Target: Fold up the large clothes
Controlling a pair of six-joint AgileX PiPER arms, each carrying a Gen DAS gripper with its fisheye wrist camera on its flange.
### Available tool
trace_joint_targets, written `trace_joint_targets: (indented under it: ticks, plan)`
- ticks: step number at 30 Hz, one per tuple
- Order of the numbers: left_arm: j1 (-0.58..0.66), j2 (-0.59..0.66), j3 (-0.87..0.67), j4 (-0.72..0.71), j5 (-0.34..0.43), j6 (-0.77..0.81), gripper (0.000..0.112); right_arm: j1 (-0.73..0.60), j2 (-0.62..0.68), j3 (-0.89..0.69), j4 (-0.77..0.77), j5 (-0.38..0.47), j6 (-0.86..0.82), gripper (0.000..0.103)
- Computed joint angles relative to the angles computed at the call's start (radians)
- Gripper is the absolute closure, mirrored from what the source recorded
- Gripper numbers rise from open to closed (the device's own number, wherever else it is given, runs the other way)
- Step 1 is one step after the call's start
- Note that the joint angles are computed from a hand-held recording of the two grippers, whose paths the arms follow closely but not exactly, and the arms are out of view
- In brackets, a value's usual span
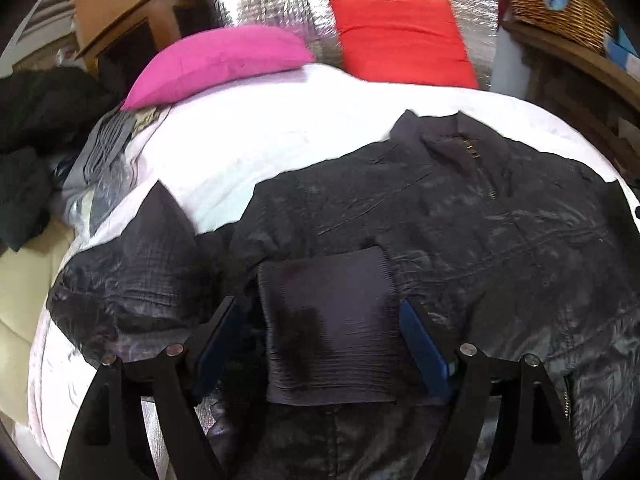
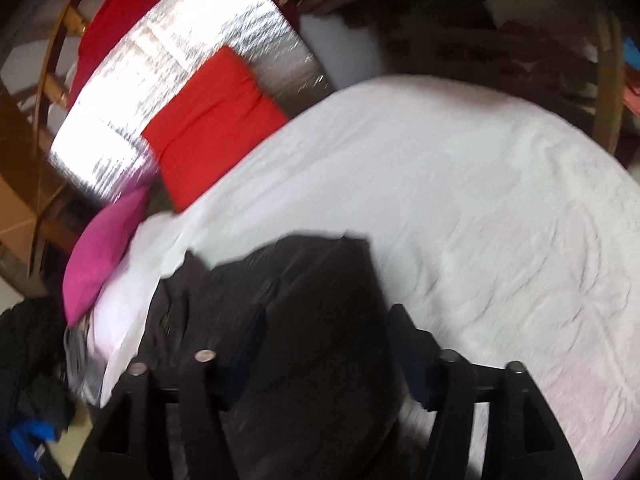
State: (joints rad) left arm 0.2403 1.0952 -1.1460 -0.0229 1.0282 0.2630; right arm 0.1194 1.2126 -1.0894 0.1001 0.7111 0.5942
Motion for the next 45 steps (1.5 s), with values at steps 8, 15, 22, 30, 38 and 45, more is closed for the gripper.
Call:
trace_joint_targets:
  ticks: [8,15,22,30,38,45]
  plan:
    - [-0.067,0.02,0.019,0.086,-0.015,-0.094,0.031,-0.113,0.159,-0.037,0.223,0.02,-0.291,0.068]
    - [-0.083,0.041,0.015,0.127,0.002,-0.14,0.031,-0.038,0.096,-0.068,0.041,0.007,-0.153,0.076]
    - [-0.066,0.031,0.005,0.112,0.017,-0.1,0.031,-0.134,0.124,-0.062,0.243,0.095,-0.268,0.067]
    - [-0.014,0.013,-0.025,0.045,0.052,-0.052,0.031,-0.151,-0.053,-0.014,0.288,0.255,-0.337,0.027]
    - [-0.011,-0.023,0.014,0.081,0.069,-0.019,0.031,-0.106,-0.188,0.15,0.248,0.308,-0.322,0.047]
    - [0.044,-0.027,0.031,0.05,0.068,0.04,0.031,-0.409,-0.284,0.219,0.558,0.385,-0.562,0.047]
